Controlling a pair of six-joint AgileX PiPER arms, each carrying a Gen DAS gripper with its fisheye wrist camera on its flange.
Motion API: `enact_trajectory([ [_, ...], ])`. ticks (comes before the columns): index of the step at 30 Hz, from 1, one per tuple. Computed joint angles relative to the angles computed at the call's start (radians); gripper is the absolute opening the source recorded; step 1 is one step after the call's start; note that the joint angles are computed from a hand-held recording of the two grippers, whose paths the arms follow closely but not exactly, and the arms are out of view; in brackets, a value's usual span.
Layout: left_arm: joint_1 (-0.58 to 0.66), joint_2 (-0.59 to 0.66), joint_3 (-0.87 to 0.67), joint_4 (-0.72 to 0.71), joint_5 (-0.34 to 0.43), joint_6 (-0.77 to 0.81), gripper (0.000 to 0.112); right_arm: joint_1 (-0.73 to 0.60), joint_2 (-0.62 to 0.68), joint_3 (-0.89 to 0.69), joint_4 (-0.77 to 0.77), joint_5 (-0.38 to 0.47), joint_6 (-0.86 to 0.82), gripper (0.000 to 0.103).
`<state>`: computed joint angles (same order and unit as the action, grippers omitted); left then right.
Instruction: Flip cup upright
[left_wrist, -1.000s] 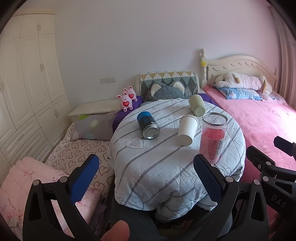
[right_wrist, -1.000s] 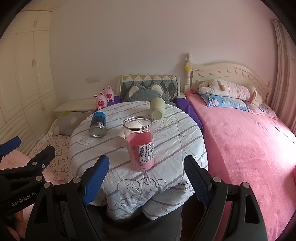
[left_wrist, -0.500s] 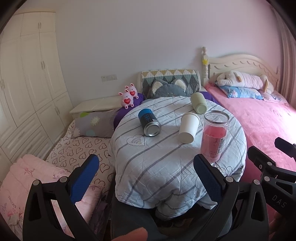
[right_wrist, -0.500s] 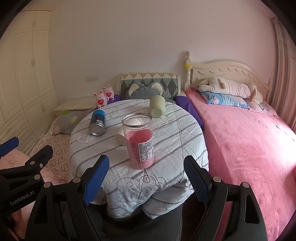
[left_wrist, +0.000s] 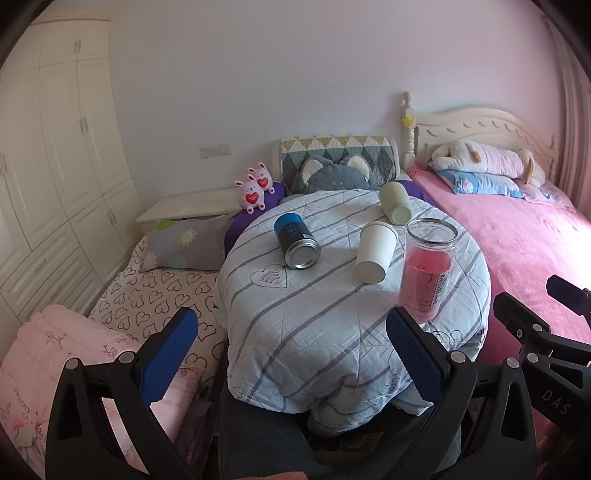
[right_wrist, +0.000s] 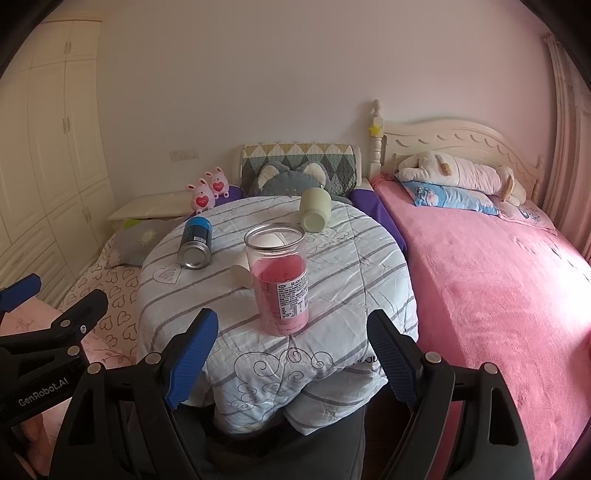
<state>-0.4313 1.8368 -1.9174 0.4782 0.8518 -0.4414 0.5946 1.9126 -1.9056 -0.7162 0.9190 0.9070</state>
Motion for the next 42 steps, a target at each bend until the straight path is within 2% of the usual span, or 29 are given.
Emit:
enact_trajectory([
  [42,0.003,-0.01,0.019,0.0,-0.017,0.005,0.103,0.006,0.002,-0.007,0.003,0.004,-0.002,0.084],
])
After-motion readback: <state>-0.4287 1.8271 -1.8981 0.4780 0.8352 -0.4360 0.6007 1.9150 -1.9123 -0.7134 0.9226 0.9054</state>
